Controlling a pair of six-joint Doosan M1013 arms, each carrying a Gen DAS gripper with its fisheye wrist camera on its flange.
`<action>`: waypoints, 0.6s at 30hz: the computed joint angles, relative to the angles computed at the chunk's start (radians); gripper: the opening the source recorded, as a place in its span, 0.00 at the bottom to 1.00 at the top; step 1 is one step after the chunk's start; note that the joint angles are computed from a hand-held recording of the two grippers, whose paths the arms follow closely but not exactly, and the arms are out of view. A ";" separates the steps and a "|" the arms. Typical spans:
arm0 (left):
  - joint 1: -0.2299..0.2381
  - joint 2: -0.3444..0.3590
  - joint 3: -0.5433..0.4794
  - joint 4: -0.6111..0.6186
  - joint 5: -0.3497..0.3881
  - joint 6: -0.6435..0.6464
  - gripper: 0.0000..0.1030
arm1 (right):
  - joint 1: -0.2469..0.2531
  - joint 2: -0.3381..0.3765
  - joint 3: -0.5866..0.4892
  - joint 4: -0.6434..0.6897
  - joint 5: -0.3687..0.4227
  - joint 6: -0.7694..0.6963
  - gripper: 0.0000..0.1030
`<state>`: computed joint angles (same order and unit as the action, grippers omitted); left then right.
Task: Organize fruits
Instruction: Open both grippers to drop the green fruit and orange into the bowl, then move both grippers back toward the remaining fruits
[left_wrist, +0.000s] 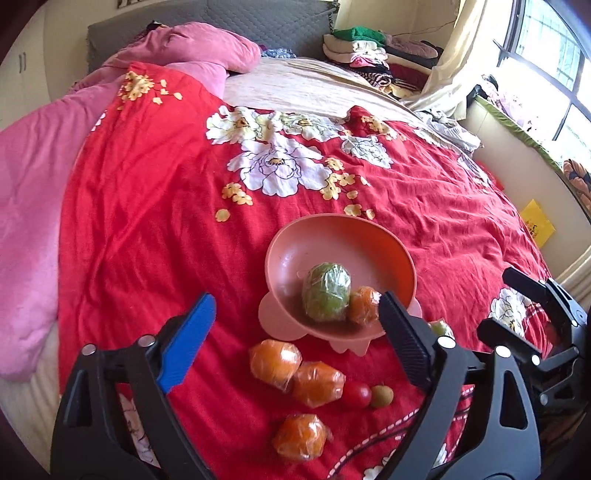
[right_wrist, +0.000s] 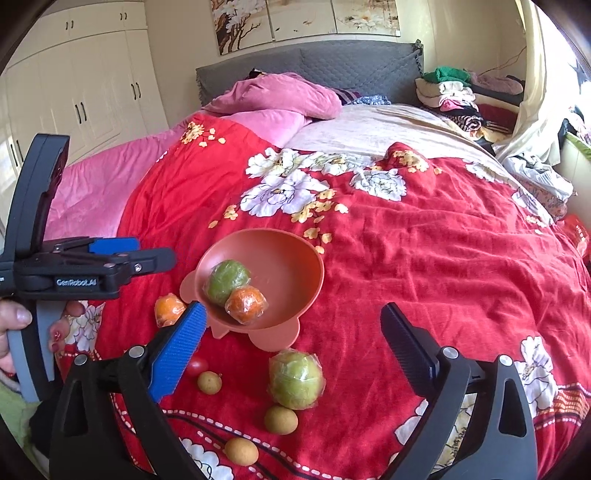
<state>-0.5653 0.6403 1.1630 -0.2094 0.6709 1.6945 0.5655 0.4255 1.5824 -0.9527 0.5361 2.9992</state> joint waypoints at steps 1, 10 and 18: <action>-0.001 -0.006 0.009 0.006 -0.010 -0.002 0.85 | 0.002 -0.002 0.001 -0.008 0.004 0.007 0.93; -0.004 -0.040 0.065 0.023 -0.049 -0.021 0.90 | 0.020 -0.006 0.004 -0.030 0.048 0.023 0.95; -0.005 -0.065 0.112 0.027 -0.070 -0.024 0.90 | 0.034 -0.008 0.007 -0.021 0.063 0.015 0.95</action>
